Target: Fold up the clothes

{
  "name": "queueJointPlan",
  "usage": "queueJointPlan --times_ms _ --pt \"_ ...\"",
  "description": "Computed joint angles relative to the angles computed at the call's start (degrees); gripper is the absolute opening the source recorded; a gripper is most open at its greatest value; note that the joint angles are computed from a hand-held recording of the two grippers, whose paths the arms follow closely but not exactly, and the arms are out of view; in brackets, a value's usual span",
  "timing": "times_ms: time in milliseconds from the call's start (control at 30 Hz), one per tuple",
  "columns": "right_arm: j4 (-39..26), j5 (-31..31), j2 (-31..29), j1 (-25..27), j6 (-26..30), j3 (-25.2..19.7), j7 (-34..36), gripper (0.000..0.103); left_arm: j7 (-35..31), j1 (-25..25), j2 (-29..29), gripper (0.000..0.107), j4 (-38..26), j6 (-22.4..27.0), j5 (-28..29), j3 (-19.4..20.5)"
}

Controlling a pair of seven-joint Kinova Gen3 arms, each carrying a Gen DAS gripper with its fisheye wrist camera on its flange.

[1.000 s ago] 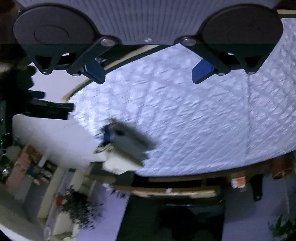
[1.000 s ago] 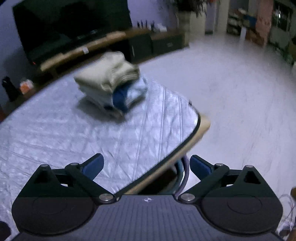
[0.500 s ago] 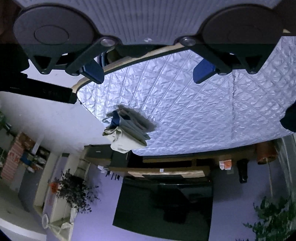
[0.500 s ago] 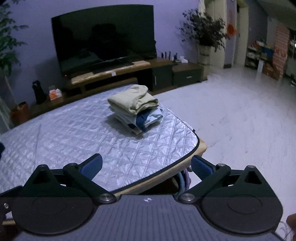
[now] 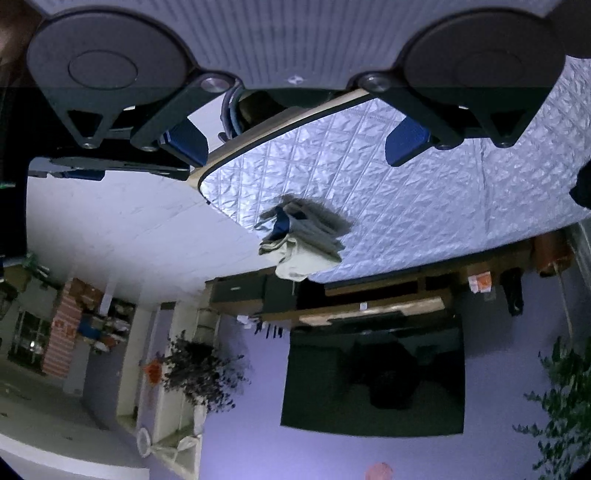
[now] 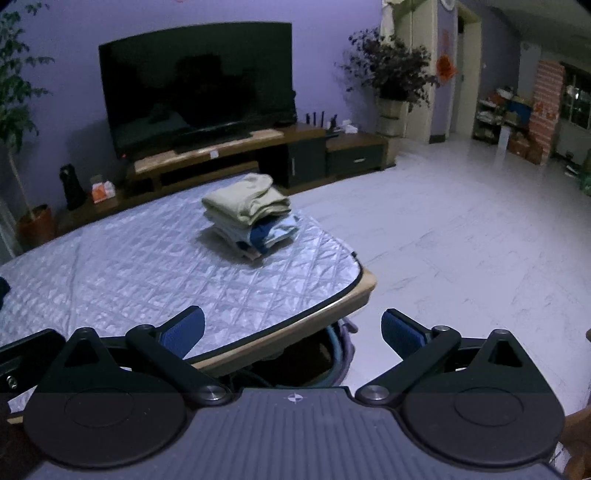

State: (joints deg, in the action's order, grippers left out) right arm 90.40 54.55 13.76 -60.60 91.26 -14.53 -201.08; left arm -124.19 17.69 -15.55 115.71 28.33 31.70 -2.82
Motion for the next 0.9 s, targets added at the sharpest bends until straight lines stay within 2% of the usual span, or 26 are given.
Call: queueJointPlan --times_ms 233,467,567,700,900 --pt "-0.82 -0.39 -0.07 -2.02 2.5 -0.96 0.07 0.103 0.32 1.13 -4.18 0.102 2.7 0.12 -0.46 -0.58" --pt "-2.24 0.1 0.9 -3.51 3.01 -1.08 2.32 0.103 3.66 0.41 -4.55 0.102 3.73 0.58 -2.41 -1.61" --pt "-2.68 -0.04 1.3 -3.79 2.8 -0.78 3.11 0.103 5.4 -0.7 -4.59 0.102 3.8 0.42 -4.48 -0.14" --pt "-2.51 -0.27 1.16 -3.98 2.4 -0.43 2.89 0.103 5.55 0.21 -4.61 0.102 3.67 0.6 -4.83 -0.7" --pt "-1.78 -0.57 1.03 -4.17 2.52 -0.53 1.99 0.103 7.53 -0.14 -5.05 0.102 4.03 -0.28 -7.43 1.21"
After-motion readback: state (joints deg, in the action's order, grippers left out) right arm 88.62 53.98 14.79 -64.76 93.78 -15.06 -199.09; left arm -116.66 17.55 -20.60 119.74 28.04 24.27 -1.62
